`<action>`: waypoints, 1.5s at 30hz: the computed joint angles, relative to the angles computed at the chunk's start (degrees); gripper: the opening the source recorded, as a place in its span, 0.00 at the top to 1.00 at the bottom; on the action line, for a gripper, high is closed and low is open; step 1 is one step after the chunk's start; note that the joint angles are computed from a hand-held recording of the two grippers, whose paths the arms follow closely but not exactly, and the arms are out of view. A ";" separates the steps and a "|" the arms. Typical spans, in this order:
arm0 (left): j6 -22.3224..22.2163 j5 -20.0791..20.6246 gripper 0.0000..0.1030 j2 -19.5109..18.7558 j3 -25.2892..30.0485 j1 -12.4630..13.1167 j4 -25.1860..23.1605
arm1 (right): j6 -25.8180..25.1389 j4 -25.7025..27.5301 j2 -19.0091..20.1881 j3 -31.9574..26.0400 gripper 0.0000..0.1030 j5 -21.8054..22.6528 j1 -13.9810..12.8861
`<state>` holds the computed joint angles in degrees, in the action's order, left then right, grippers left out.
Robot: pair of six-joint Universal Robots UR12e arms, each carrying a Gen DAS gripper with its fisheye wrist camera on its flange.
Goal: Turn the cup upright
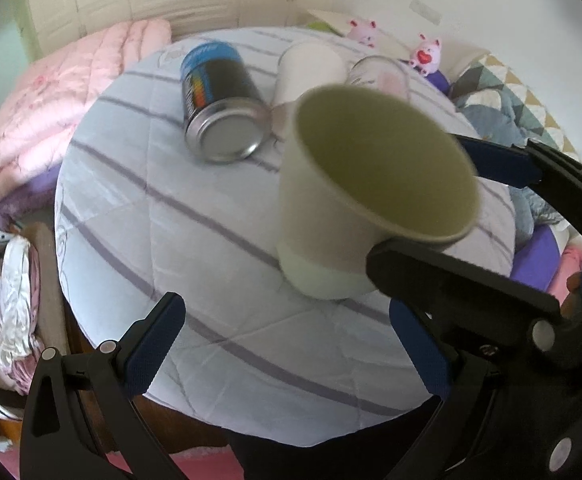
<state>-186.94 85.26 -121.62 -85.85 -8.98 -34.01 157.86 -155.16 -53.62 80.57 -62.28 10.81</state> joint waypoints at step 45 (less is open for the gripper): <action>-10.29 19.26 0.00 -0.27 4.90 -5.60 7.10 | 5.91 -2.98 -2.59 -0.98 0.19 -11.91 -3.43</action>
<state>-197.23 104.52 -121.89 -80.95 -14.58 -26.91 163.77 -158.15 -56.21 79.59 -74.19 7.38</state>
